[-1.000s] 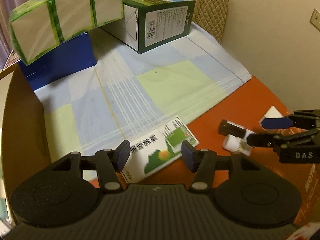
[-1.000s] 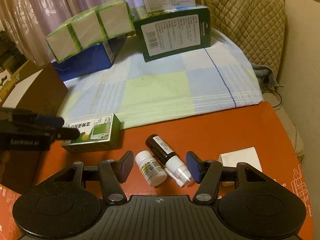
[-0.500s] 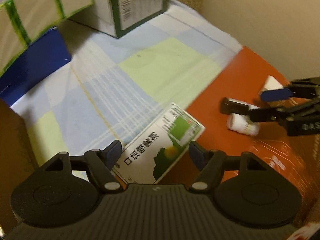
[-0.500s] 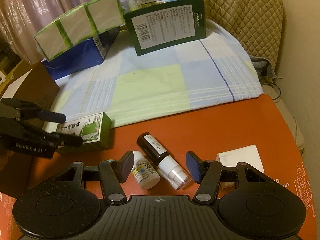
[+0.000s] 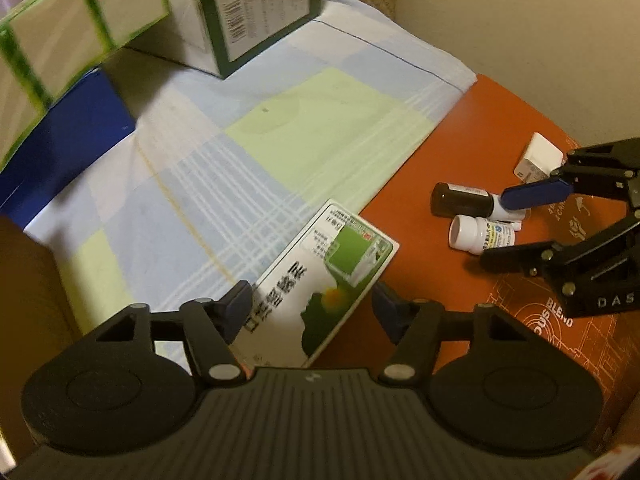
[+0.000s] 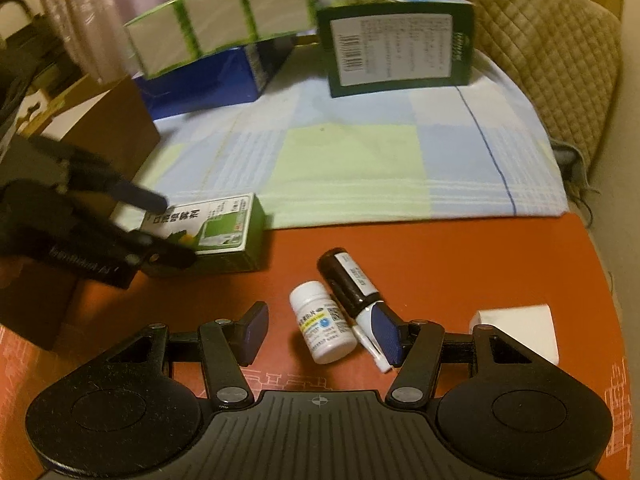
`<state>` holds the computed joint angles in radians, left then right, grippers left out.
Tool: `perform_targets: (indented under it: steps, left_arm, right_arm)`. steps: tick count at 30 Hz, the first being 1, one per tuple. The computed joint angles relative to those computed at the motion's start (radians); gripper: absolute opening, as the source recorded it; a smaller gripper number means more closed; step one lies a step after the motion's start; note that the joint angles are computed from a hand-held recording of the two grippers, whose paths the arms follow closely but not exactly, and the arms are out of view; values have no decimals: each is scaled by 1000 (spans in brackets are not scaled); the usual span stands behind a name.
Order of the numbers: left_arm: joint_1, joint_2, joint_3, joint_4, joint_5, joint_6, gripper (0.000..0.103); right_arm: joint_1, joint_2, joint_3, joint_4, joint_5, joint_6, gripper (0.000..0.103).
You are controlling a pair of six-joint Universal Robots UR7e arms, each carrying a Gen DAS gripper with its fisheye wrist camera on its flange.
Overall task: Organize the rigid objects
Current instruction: 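Grasp the green-and-white medicine box with the left gripper while the right gripper reaches the brown bottle, then close the right gripper on the white pill bottle while the left gripper holds the box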
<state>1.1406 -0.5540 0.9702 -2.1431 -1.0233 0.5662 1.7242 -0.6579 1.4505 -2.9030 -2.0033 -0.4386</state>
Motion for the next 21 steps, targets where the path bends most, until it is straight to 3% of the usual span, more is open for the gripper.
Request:
perform_targets:
  steps: [3, 9, 14, 19, 21]
  left_arm:
    - [1, 23, -24, 8, 22, 53, 71]
    - [12, 31, -67, 158, -32, 9, 53]
    - [1, 17, -18, 125, -1, -22, 53]
    - [-17, 9, 24, 103, 47, -41, 51]
    - [-25, 5, 38, 104, 71, -77, 51]
  right_arm:
    - [1, 5, -3, -3, 5, -23, 55]
    - [0, 5, -1, 9, 18, -49, 46]
    - [-1, 14, -1, 5, 9, -79, 42]
    - [0, 29, -2, -10, -13, -127, 26]
    - [1, 32, 4, -26, -23, -145, 24]
